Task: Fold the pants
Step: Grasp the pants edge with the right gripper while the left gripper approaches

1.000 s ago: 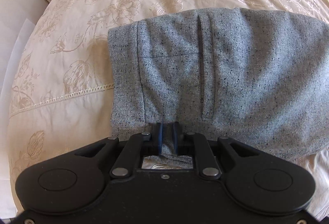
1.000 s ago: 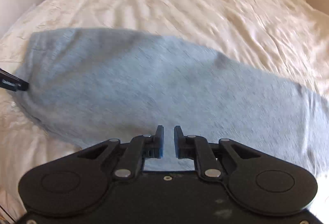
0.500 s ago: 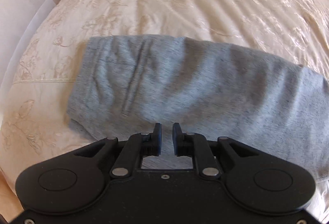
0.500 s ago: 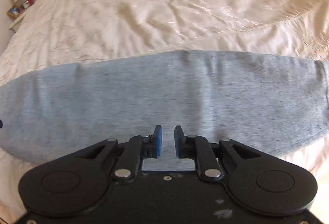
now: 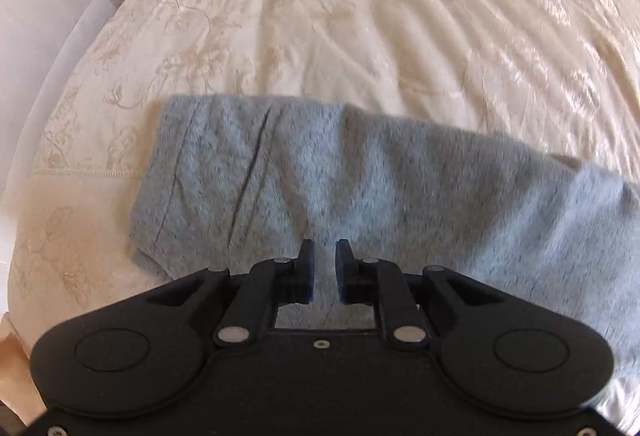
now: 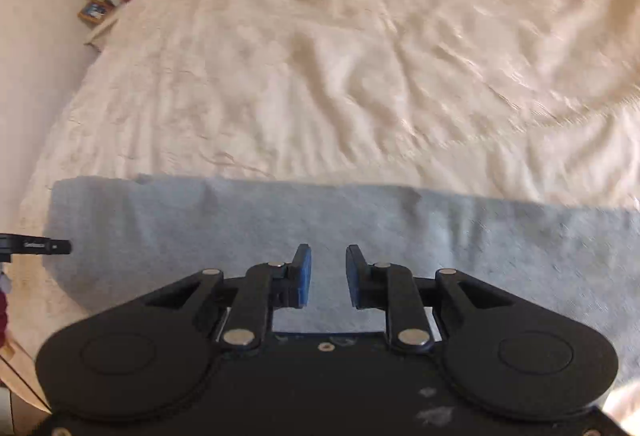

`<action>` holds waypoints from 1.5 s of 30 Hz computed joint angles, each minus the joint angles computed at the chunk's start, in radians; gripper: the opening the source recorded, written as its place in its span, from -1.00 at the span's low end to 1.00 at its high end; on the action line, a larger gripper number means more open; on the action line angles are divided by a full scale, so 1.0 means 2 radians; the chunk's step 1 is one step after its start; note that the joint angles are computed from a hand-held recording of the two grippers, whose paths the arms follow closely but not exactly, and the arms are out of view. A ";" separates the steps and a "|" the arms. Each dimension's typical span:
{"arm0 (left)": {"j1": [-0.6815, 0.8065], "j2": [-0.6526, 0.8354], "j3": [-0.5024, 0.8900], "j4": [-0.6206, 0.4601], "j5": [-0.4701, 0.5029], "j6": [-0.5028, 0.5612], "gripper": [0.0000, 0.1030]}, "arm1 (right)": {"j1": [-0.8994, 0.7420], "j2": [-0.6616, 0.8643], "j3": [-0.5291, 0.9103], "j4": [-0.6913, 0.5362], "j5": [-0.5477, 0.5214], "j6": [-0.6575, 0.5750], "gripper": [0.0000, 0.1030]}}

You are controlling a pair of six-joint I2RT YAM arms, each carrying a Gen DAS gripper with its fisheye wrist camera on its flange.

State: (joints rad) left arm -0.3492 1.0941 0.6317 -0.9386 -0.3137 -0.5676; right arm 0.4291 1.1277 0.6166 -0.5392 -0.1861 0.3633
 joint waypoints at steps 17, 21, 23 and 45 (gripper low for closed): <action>0.189 0.055 -0.065 0.082 0.146 0.168 -0.64 | 0.176 0.455 0.379 0.073 -0.019 0.004 -0.39; 0.228 0.037 -0.082 0.087 0.172 0.178 -0.64 | 0.195 0.482 0.392 0.052 -0.031 0.013 -0.34; 0.236 0.027 -0.091 0.088 0.178 0.184 -0.64 | 0.206 0.463 0.363 0.068 -0.030 0.016 -0.35; 0.174 0.115 0.024 0.086 0.208 0.126 -0.62 | 0.311 0.359 0.207 0.164 0.086 0.081 -0.64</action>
